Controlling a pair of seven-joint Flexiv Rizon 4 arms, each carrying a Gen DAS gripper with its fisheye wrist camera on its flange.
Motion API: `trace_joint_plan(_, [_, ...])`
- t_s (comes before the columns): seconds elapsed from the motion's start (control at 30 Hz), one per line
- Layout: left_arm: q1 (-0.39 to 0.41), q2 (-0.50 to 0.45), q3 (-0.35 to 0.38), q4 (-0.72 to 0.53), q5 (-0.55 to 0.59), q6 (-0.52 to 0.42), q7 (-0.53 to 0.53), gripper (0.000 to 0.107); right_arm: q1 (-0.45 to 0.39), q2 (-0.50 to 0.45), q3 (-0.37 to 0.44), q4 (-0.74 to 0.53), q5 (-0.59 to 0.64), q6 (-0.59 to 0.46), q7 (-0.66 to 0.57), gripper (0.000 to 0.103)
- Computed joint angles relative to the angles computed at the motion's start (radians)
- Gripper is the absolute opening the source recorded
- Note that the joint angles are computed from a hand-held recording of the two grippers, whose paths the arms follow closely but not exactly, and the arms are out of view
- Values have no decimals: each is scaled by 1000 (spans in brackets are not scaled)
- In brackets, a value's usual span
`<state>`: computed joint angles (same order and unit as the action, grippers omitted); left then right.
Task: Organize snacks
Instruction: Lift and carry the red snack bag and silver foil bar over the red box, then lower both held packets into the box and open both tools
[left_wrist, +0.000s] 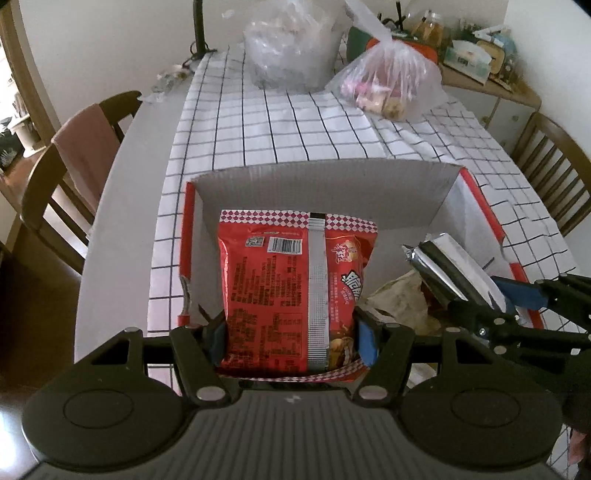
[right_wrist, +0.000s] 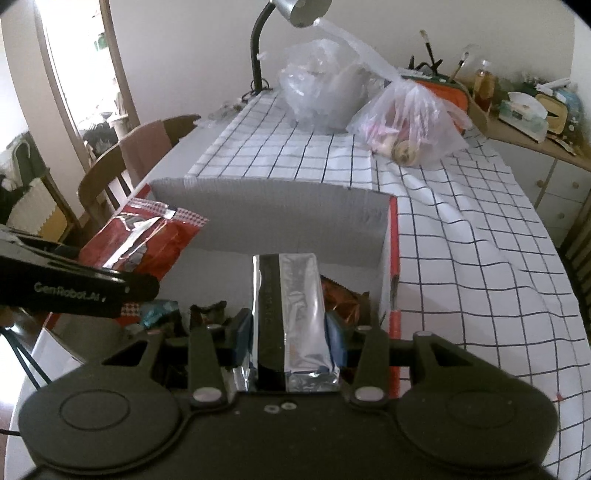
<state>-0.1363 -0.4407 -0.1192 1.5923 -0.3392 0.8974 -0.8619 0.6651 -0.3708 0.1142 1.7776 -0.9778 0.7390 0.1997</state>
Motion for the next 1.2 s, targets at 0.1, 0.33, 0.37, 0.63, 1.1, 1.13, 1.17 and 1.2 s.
trace_joint_plan(0.1, [-8,-15,7,-9,20,-4,-11,65,-3,-15,2,-9,19,3,-23,41])
trace_joint_plan(0.33, [-19,-39,12,-23,57,-11,-25,65,0,-39,-5,-24,48,11,-69,41])
trace_joint_plan(0.37, [-20,-41,13,-25,61,-14,-26,65,1,-41,-6,-24,50,13,-74,41])
trace_joint_plan(0.63, [-29,-56,22,-47,95,-32,-43,65,7,-57,-13,-38,77,18,-103,41])
trace_joint_plan(1.1, [-18,-41,15,-26,92,-15,-36,67,20,-57,-22,-48,90,10,-100,49])
trace_joint_plan(1.13, [-15,-39,15,-22,88,-13,-33,67,22,-56,-21,-48,88,9,-93,50])
trace_joint_plan(1.17, [-12,-35,14,-16,83,-7,-29,67,21,-53,-21,-45,86,10,-87,50])
trace_joint_plan(1.2, [-8,-31,12,-11,75,-6,-25,67,21,-49,-21,-42,83,12,-78,50])
